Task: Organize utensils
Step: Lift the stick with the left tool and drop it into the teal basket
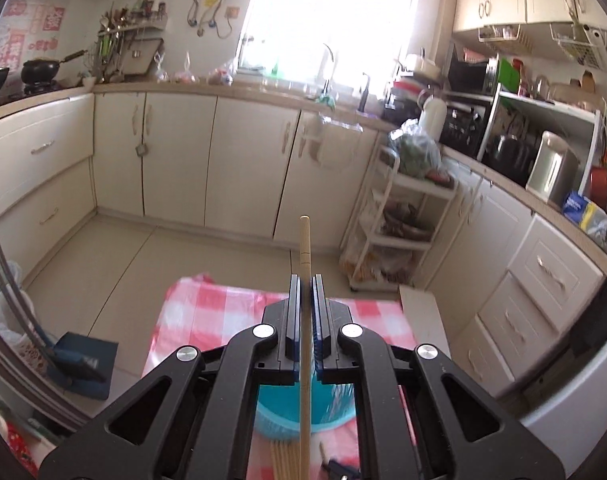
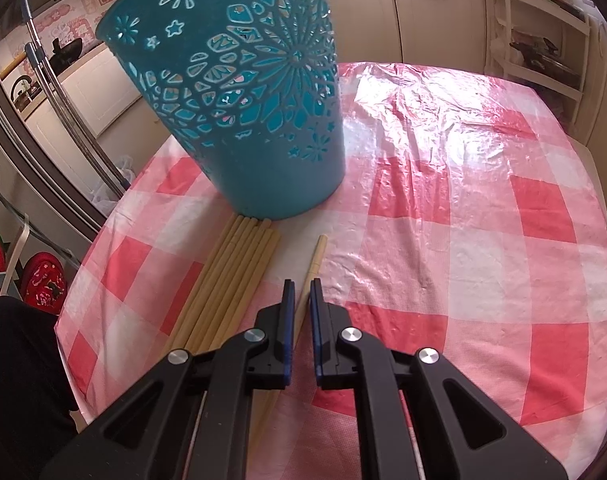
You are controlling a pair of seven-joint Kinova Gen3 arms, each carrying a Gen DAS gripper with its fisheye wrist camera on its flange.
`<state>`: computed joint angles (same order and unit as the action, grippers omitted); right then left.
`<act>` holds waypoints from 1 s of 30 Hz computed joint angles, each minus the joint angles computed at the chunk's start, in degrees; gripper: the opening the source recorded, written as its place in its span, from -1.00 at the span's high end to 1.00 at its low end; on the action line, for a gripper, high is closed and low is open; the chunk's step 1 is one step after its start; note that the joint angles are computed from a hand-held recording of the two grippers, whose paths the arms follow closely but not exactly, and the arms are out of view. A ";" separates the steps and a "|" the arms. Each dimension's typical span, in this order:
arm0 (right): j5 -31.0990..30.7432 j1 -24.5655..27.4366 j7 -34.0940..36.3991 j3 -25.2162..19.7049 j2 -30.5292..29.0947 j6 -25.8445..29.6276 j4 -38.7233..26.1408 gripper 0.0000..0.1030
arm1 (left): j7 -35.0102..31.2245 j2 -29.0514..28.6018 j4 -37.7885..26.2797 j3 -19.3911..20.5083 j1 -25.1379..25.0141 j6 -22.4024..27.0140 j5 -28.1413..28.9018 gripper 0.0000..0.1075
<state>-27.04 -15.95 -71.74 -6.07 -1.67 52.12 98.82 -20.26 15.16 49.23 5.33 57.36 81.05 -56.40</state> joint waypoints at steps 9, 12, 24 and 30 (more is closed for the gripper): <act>-2.37 0.99 1.60 0.61 0.60 1.04 -0.27 0.84 | 1.24 6.82 -2.45 -5.73 -1.48 -3.14 -2.59 0.91; -2.90 1.26 1.92 0.69 0.77 1.47 -0.47 0.84 | 3.37 6.60 0.81 -6.58 -2.43 -4.59 -0.89 0.91; -2.74 1.42 2.17 0.45 0.82 1.48 -0.60 0.84 | 2.09 3.87 9.09 -2.62 -4.84 -2.64 3.82 0.76; -1.69 1.45 1.20 0.50 0.47 3.86 -1.43 0.70 | 6.32 0.37 12.66 -1.03 0.27 5.40 -2.98 -0.42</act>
<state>-28.73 -14.50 -70.54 -5.57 -1.20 55.99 97.39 -13.94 15.53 61.89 4.30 57.63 86.46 -59.38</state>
